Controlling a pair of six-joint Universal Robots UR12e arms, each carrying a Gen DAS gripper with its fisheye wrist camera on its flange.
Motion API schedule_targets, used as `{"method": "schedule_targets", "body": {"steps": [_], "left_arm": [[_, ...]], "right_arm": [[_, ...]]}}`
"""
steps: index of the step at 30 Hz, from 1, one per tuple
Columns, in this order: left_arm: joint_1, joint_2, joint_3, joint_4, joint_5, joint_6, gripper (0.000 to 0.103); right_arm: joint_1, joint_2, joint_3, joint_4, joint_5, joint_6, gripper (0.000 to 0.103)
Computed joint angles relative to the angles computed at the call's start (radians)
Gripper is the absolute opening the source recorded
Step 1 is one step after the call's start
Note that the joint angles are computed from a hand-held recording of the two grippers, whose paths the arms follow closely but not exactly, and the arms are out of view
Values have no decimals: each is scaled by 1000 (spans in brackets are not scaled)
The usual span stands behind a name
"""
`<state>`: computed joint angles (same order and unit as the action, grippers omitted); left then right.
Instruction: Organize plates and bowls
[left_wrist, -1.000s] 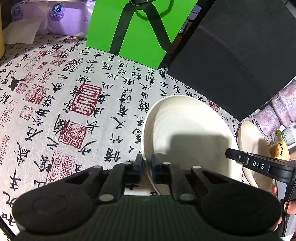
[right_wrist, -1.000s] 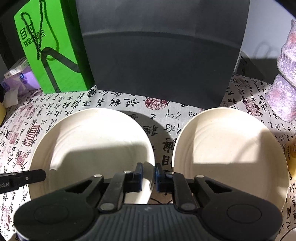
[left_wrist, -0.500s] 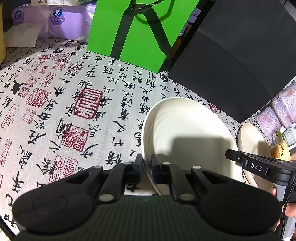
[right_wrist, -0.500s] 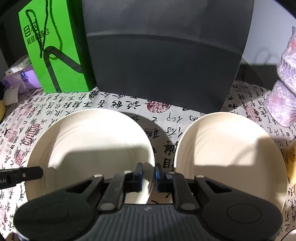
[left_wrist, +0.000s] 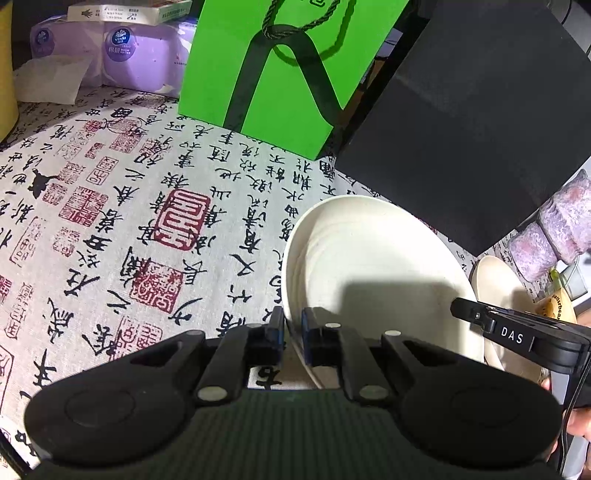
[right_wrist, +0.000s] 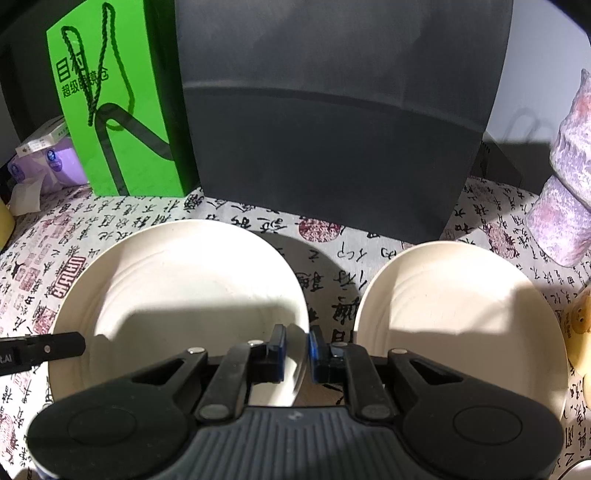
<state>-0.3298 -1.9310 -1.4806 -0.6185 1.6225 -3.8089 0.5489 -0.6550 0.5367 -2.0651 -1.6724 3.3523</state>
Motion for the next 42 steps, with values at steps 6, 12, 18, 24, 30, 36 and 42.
{"method": "schedule_targets", "body": {"steps": [6,12,18,24,30,36,42], "left_arm": [[3,3,-3,9,-1,-12,10],[1,7,-6,25,2,-19,10],[-1,15,-9,42,14,-23,10],[-2,24,-14,66,20,-25,10],[-7,30,-17,83,36,-28,10],[-11,34,-18,89,52,-35,10],[-18,41,-23,106,79,-37,10]], "right_arm": [[5,1,-5,-8,-12,-5,12],[8,-6,3,-26,-20,-7,12],[10,-15,14,-46,-21,-13,12],[12,-28,30,-65,-27,-15,12],[15,-36,35,-73,-33,-16,12],[17,-50,53,-85,-33,-16,12],[20,-59,60,-93,-33,-19,12]]}}
